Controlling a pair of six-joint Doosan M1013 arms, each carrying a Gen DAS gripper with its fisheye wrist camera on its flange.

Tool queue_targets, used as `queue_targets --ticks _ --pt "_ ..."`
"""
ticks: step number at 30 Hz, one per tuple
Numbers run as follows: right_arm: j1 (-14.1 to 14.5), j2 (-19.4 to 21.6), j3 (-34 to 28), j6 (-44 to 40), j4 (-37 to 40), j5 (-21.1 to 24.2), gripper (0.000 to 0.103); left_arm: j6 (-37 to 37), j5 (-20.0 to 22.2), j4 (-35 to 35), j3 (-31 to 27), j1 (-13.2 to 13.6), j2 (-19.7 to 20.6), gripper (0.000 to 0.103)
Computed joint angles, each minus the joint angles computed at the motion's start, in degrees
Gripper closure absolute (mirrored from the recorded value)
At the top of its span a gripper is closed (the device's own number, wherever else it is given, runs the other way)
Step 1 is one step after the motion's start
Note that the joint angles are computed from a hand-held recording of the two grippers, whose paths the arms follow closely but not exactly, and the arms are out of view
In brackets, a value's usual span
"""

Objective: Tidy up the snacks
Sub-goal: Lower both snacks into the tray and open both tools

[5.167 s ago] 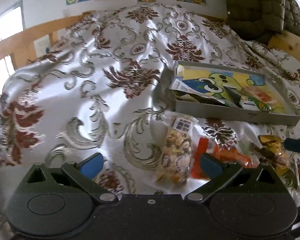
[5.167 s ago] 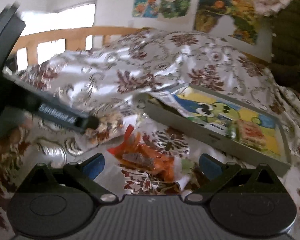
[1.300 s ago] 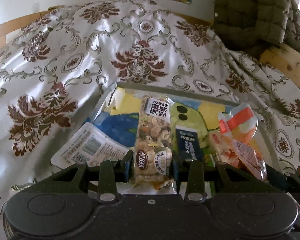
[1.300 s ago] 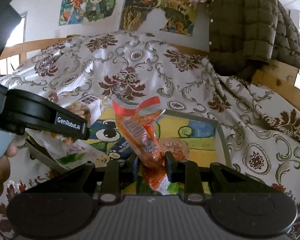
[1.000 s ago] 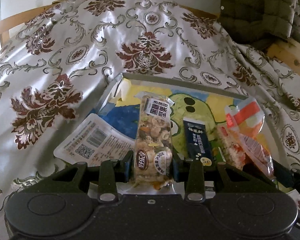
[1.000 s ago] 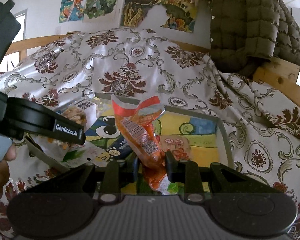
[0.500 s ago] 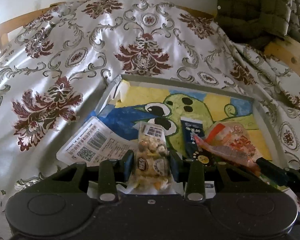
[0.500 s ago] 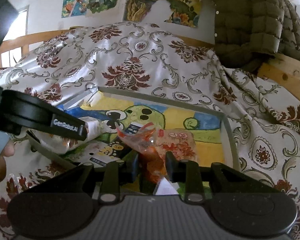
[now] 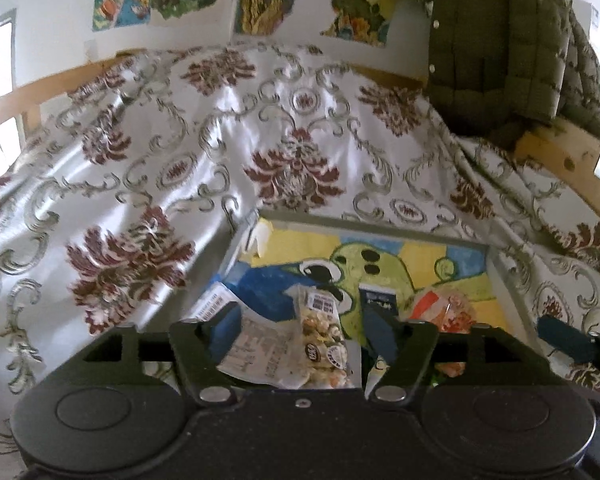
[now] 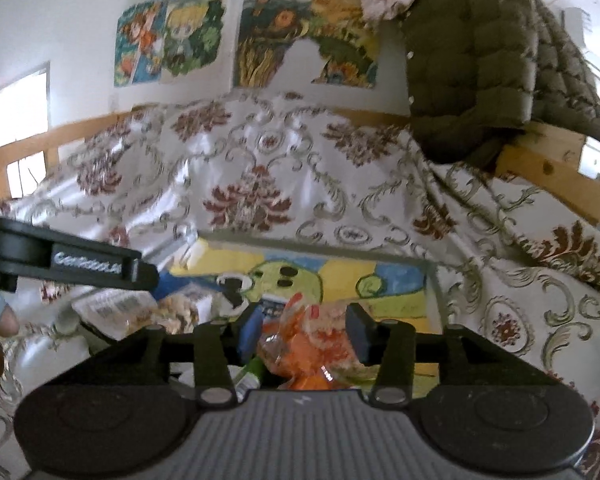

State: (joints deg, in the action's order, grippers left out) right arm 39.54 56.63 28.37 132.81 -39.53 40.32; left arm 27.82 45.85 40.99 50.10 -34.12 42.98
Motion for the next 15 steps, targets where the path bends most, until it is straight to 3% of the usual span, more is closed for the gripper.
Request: queue_targets --ticks 7,15 --pt "0.3 -5.8 9.6 12.2 -11.6 -5.4 0.029 -7.4 -3.1 8.9 6.0 -1.5 -4.1 0.008" --pt "0.7 -11.0 18.0 29.3 -28.1 -9.2 0.015 -14.1 -4.0 18.9 11.0 -3.7 -7.7 0.001"
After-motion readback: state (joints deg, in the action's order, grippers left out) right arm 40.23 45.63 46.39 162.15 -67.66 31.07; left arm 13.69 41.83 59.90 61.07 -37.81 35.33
